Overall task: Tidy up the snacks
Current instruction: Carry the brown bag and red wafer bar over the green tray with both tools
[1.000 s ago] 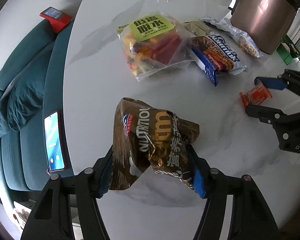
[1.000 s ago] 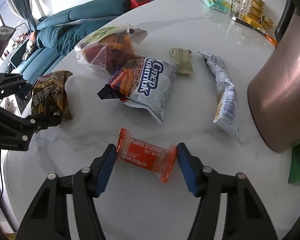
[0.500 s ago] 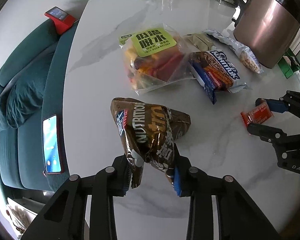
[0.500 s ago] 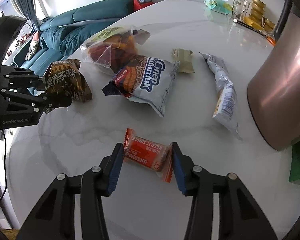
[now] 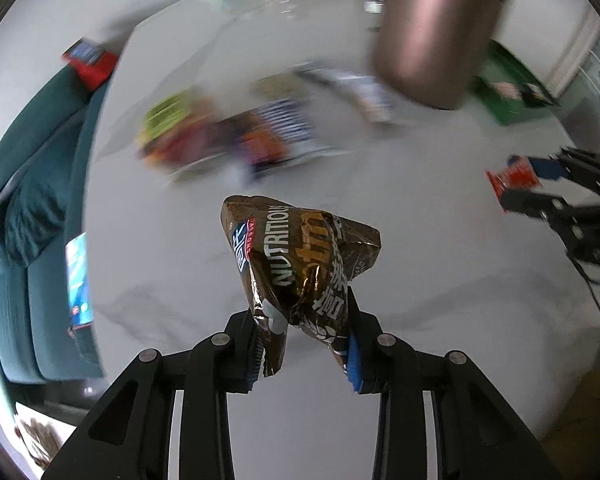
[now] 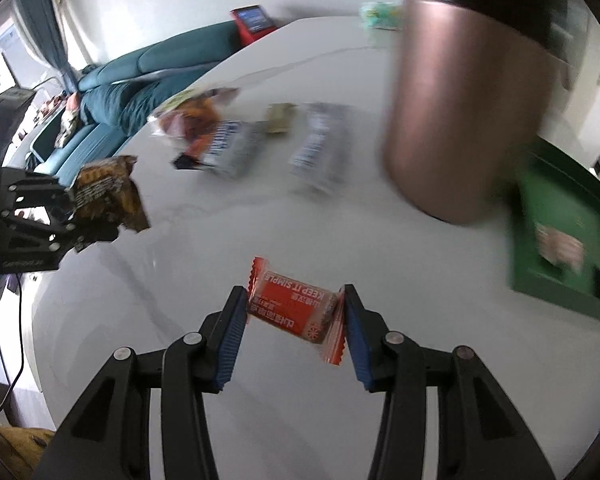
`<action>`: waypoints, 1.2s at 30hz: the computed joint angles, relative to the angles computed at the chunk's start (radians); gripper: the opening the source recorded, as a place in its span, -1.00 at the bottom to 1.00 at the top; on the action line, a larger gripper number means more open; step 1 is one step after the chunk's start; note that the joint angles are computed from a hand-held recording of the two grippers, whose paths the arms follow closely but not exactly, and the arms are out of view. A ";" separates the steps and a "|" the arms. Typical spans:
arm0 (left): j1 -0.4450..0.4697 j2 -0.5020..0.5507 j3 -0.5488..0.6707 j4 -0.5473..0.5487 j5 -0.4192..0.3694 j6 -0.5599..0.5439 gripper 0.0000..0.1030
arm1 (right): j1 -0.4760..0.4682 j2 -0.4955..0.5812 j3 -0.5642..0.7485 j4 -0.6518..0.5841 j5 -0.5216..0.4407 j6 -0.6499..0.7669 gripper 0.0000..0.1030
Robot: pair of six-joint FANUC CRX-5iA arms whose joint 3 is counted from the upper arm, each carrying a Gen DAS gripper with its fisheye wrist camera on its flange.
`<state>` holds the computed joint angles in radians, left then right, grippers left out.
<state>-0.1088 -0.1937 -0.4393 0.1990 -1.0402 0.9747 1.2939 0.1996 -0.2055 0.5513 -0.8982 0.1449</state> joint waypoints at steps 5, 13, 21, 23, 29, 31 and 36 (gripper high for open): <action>-0.214 0.034 0.077 0.004 -0.011 0.142 -0.44 | 0.024 -0.194 -0.188 0.059 -0.079 -0.103 -0.82; -0.495 0.243 0.325 0.017 0.025 0.351 -0.44 | -0.017 -0.477 -0.389 0.115 -0.247 -0.129 -0.82; -0.621 0.499 0.664 -0.051 0.013 0.543 -0.44 | -0.216 -0.552 -0.440 0.139 -0.206 0.011 -0.82; -0.637 0.583 0.776 -0.081 -0.008 0.591 -0.44 | -0.291 -0.543 -0.444 0.132 -0.156 0.053 -0.82; -0.641 0.768 0.995 -0.148 -0.069 0.693 -0.44 | -0.445 -0.477 -0.437 0.095 -0.029 0.164 -0.81; -0.639 0.838 1.077 -0.164 -0.106 0.716 -0.44 | -0.485 -0.442 -0.430 0.083 0.007 0.195 -0.81; -0.637 0.927 1.189 -0.187 -0.155 0.757 -0.44 | -0.549 -0.373 -0.408 0.056 0.065 0.239 -0.81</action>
<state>-0.7458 0.7337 0.7497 0.0119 -1.1951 1.7313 0.7451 -0.1735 -0.6134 0.6070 -0.8332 0.3839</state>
